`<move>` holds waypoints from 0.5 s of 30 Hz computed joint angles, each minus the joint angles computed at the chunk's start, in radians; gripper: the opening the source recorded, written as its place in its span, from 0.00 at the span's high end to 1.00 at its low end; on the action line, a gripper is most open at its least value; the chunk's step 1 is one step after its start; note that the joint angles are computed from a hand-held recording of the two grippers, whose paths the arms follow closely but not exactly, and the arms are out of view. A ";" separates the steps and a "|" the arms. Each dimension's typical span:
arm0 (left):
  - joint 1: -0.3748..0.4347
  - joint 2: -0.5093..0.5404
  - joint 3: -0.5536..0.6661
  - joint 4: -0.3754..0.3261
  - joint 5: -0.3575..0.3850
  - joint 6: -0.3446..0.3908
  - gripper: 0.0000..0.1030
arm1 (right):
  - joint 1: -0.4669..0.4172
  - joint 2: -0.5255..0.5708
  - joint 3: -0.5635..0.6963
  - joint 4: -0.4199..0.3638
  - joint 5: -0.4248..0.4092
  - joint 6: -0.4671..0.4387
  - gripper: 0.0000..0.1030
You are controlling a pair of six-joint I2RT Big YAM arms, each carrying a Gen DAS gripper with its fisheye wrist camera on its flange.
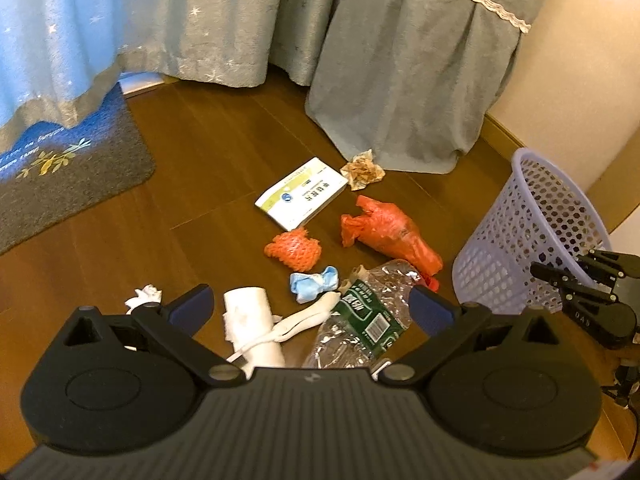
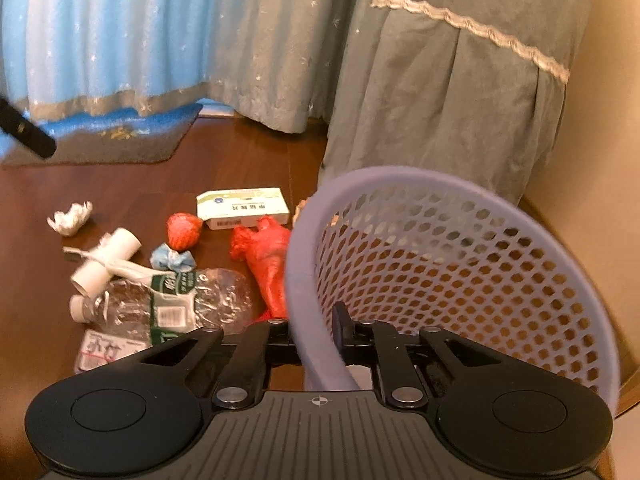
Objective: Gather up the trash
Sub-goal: 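Pull the wastebasket by its rim toward the trash pile with the right gripper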
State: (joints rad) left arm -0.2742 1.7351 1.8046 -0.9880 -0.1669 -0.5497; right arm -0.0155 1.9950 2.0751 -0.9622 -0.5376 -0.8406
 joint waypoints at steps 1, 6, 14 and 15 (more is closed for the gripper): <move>-0.002 0.004 0.004 0.002 0.003 0.005 0.01 | 0.000 -0.006 -0.010 0.005 0.006 -0.003 0.91; -0.019 0.016 0.002 0.007 0.006 0.035 0.02 | 0.004 -0.051 -0.096 0.098 0.061 -0.005 0.92; -0.014 0.015 -0.023 0.007 0.029 0.043 0.04 | 0.036 -0.066 -0.171 0.263 0.272 -0.191 0.95; -0.015 0.014 -0.027 0.007 0.029 0.044 0.04 | 0.040 -0.068 -0.191 0.298 0.290 -0.224 0.94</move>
